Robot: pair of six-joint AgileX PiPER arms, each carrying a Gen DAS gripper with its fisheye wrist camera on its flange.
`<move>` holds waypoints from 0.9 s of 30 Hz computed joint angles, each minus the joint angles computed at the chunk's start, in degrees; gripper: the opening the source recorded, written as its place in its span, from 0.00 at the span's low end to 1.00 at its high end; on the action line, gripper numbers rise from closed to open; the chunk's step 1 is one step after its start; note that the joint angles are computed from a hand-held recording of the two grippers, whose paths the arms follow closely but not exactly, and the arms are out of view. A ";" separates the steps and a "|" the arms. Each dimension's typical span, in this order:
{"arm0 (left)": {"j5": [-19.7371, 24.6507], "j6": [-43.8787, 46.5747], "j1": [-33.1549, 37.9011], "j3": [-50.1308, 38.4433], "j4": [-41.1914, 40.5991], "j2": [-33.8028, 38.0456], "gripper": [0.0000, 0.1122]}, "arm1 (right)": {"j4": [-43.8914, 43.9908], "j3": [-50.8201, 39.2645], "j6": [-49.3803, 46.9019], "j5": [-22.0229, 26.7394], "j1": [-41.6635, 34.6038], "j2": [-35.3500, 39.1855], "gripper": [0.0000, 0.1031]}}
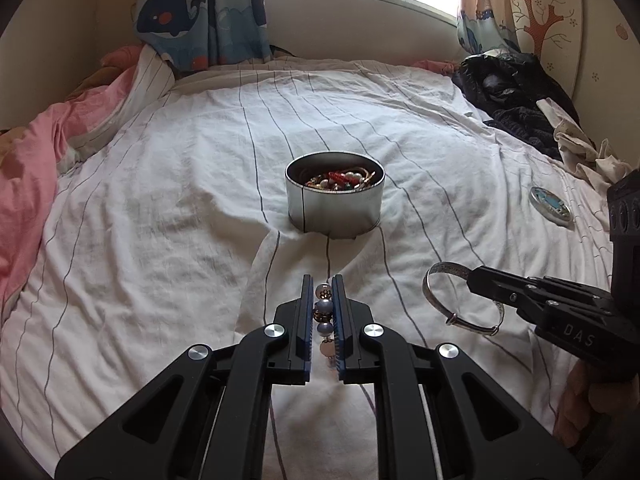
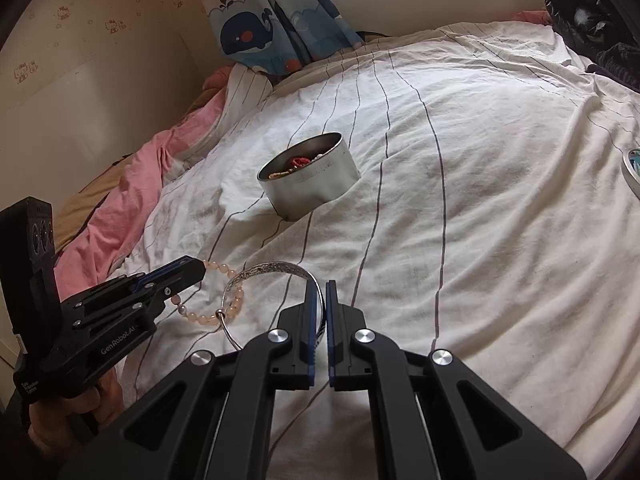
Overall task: Organize jewelry
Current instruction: 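Carry the pink bracelet into the tin with the left gripper while the right carries the silver bangle there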
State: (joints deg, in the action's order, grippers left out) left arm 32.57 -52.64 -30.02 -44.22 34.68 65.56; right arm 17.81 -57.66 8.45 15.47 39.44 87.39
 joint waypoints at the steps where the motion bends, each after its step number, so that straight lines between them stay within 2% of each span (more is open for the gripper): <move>1: -0.02 2.79 0.99 -0.94 -1.87 -0.33 0.07 | -0.34 -0.60 0.05 0.28 -0.08 -0.01 0.05; 7: 1.19 18.77 6.05 -9.64 -12.46 1.34 0.07 | -1.59 -5.12 -1.16 2.49 -1.09 1.20 0.05; 16: -0.98 34.10 11.07 -24.99 -26.37 13.33 0.07 | -5.74 -12.90 -0.92 5.74 -3.64 4.87 0.05; 19: -4.07 42.88 13.80 -27.25 -37.35 17.46 0.08 | -5.86 -15.45 -1.96 6.73 -4.94 6.51 0.05; 21: -3.49 46.37 15.66 -29.90 -42.57 21.71 0.08 | -6.61 -17.35 -1.96 7.30 -5.52 7.84 0.05; 22: -2.36 45.75 16.18 -31.47 -42.16 24.29 0.08 | -7.06 -18.27 -1.84 7.57 -5.74 8.51 0.05; 25: 3.11 37.06 16.72 -36.51 -32.93 31.41 0.18 | -7.37 -21.40 -2.21 8.73 -6.33 11.00 0.05; 27: 2.40 36.57 18.30 -34.82 -33.41 31.10 0.29 | -7.48 -23.53 -2.61 9.51 -6.50 12.68 0.05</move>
State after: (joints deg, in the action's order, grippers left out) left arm 34.97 -16.08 -11.72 -79.05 1.27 96.66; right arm 10.33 -81.19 5.84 24.98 32.94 100.07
